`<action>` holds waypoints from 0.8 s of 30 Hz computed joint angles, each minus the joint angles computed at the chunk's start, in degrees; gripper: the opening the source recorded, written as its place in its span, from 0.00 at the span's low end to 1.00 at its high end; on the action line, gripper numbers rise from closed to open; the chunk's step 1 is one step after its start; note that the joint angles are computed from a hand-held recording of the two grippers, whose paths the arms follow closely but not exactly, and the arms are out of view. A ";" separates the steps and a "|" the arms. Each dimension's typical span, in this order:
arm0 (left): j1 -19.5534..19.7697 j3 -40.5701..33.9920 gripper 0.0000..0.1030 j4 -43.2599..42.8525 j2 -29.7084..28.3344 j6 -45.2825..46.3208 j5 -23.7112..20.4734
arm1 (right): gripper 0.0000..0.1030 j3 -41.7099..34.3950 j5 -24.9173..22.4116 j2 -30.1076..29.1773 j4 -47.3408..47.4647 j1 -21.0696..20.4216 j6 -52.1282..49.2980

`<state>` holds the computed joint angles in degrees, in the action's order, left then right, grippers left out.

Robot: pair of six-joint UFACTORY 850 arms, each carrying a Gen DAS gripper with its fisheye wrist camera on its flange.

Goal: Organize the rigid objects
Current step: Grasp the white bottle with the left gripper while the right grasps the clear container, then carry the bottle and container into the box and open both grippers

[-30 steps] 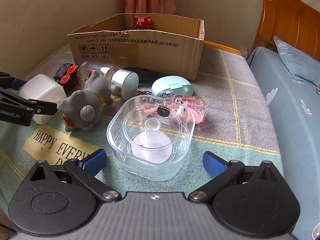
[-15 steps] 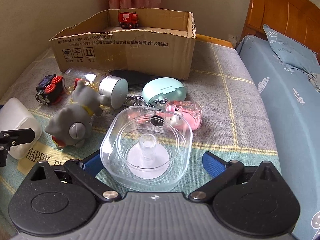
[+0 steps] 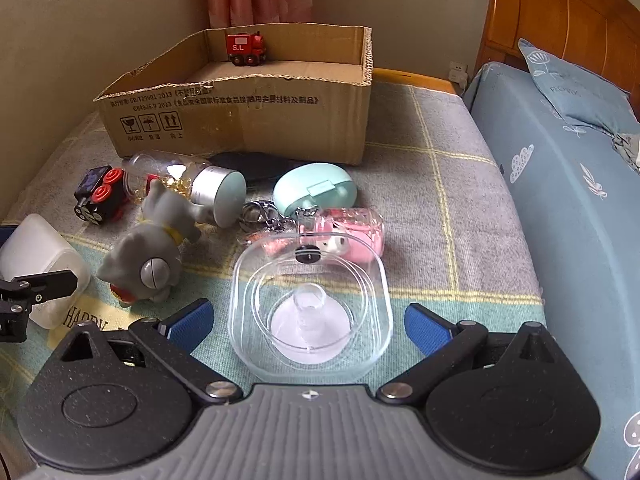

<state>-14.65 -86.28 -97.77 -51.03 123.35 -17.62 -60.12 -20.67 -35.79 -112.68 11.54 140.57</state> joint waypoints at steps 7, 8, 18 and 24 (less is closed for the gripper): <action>0.01 -0.51 0.85 0.90 -0.29 -0.96 -0.20 | 0.80 0.15 0.14 -0.27 1.10 -0.29 -1.79; -0.04 -0.70 0.85 1.47 -0.42 -1.63 0.00 | 0.79 0.44 0.11 -0.09 0.22 -0.31 -0.92; 0.05 -1.37 0.80 9.13 -0.57 -9.05 -0.87 | 0.76 2.68 2.78 2.09 -10.66 -1.47 9.35; 0.12 -0.32 0.80 12.48 1.10 -10.89 -1.50 | 0.76 4.26 3.91 4.77 -11.80 -1.55 7.01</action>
